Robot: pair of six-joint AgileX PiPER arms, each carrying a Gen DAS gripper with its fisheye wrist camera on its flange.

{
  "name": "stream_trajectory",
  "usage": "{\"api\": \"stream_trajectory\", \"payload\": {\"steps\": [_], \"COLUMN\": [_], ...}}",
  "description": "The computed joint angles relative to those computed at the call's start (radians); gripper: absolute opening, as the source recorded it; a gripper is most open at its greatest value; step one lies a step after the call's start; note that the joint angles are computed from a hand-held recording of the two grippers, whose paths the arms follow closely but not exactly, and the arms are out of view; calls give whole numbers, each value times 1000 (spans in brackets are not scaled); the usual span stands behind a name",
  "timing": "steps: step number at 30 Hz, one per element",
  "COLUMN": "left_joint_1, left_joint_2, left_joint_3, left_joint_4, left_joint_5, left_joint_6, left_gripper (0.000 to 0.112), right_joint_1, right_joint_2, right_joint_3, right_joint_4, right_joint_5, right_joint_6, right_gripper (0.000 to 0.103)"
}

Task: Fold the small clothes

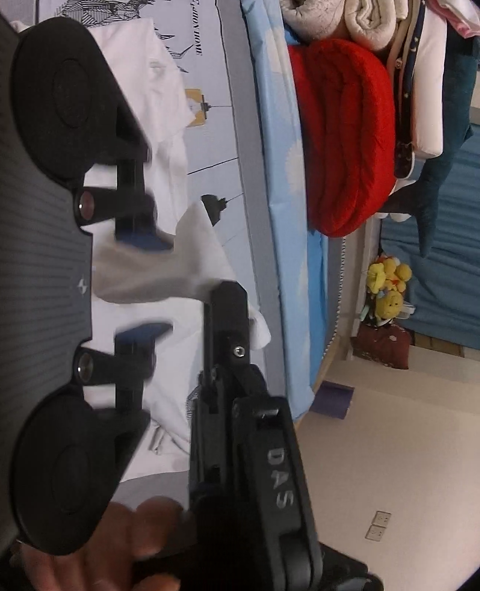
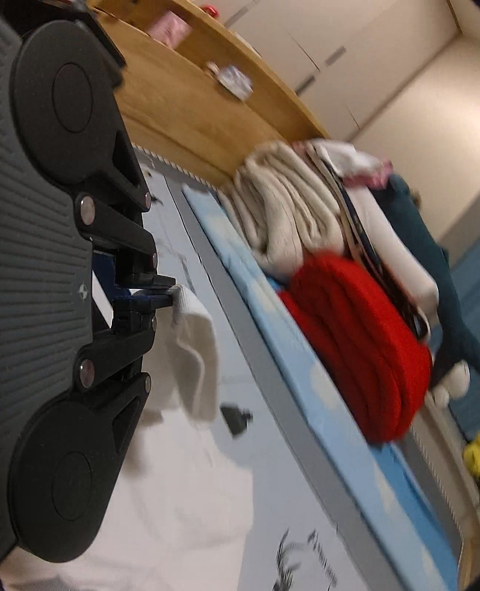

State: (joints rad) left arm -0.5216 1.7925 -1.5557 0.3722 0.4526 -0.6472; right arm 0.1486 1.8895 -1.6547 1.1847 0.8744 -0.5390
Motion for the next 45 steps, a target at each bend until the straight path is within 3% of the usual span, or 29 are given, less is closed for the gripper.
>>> {"api": "stream_trajectory", "payload": {"steps": [1,4,6,10,14,17,19,21,22,23,25,27,30,33,34,36,39,40,42,45], "left_joint_1": [9,34,75,268,545,710,767,777,760,738,706,657,577,531,506,470,446,443,431,434], "left_joint_2": [-1,-6,-26,-113,-195,-156,-138,-168,-185,-196,-205,-183,-121,-58,-47,-1,4,21,20,13], "left_joint_3": [-2,-26,-22,69,168,165,161,167,180,184,197,221,201,180,191,174,224,203,219,218], "left_joint_4": [0,56,67,68,221,489,559,506,476,419,223,23,-277,-473,-480,-380,-206,-106,68,91], "left_joint_5": [2,76,132,252,391,624,728,684,633,555,370,228,166,179,177,220,147,169,192,213], "left_joint_6": [0,-42,-47,-98,-214,-404,-490,-510,-504,-460,-279,-98,186,452,479,425,250,180,28,-17], "left_gripper": [6,5,5,5,5,6,11,14,24,39,53,54,53,53,53,39,32,23,23,23], "right_joint_1": [7,25,33,52,53,37,36,44,46,48,51,55,61,70,74,75,72,67,61,43], "right_joint_2": [9,37,57,111,200,246,248,267,290,309,339,383,441,482,483,505,551,555,572,606], "right_joint_3": [-17,-84,-145,-244,-357,-386,-361,-369,-401,-429,-462,-520,-596,-631,-625,-658,-731,-725,-746,-816], "right_joint_4": [-7,-113,-228,-592,-897,-952,-1003,-1064,-1082,-1094,-1099,-1100,-1099,-1118,-1126,-1104,-1074,-1050,-1015,-960], "right_joint_5": [10,9,9,-15,87,108,80,71,82,92,99,122,148,151,131,123,131,108,102,143], "right_joint_6": [6,105,204,482,695,730,722,728,733,741,751,750,724,707,704,668,667,660,642,648], "right_gripper": [2,11,28,29,29,29,29,29,29,29,30,31,32,29,21,6,6,6,7,8]}}
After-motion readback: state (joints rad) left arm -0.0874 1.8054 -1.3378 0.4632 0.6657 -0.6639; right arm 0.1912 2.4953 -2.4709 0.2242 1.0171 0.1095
